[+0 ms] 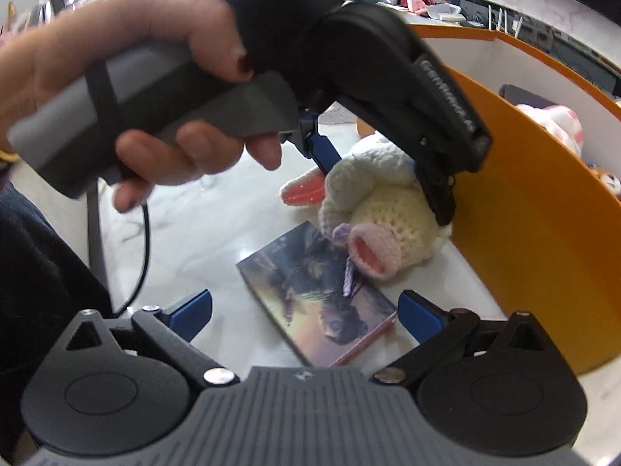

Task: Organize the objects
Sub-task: 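Grasp the crocheted bunny with the left tool while the right tool grasps the picture card box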

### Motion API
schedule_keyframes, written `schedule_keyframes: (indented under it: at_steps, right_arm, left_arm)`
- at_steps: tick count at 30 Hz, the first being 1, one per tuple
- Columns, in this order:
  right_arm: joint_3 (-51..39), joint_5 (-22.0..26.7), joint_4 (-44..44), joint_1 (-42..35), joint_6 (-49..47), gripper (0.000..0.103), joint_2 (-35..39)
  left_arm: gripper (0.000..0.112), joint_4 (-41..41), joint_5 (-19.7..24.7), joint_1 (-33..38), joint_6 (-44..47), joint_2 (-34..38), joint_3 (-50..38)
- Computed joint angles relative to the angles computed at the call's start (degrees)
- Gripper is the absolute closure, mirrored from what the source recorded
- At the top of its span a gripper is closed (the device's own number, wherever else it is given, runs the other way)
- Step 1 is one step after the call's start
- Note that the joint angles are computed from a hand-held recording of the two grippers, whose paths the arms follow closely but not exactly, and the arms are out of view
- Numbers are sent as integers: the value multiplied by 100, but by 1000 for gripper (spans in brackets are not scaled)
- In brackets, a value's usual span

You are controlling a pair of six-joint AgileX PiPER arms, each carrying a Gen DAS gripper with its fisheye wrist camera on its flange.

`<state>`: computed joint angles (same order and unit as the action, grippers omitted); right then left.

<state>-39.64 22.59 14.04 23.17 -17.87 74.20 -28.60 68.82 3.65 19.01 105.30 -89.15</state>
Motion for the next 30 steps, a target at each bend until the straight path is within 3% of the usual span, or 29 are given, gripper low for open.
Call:
schedule_keyframes:
  at_steps: [2, 6, 9, 12, 19, 21, 23, 30]
  right_arm:
    - [-35, -119, -77, 6, 52, 3, 152]
    - [-123, -95, -567, 87, 569, 16, 394]
    - [-180, 149, -870, 246, 811, 18, 390]
    - [-239, 503, -639, 376, 599, 21, 290]
    - [-91, -361, -1480, 789, 1466, 21, 577]
    - [-141, -399, -1561, 790, 1624, 35, 606]
    - [-250, -222, -1608, 781, 1846, 38, 618]
    - [-96, 73, -1437, 773, 1870, 40, 309]
  left_arm:
    - [11, 24, 30, 7, -3, -28, -11]
    - [11, 70, 56, -91, -113, 34, -137]
    - [11, 62, 71, -87, -107, 48, -159]
    - [11, 65, 10, -123, -142, 39, -137]
    - [11, 166, -227, -226, -225, -104, 62]
    - [15, 117, -186, -196, -121, -98, 49]
    - [24, 12, -48, -123, -101, -47, -34]
    - [31, 234, -18, -219, 61, -220, -15]
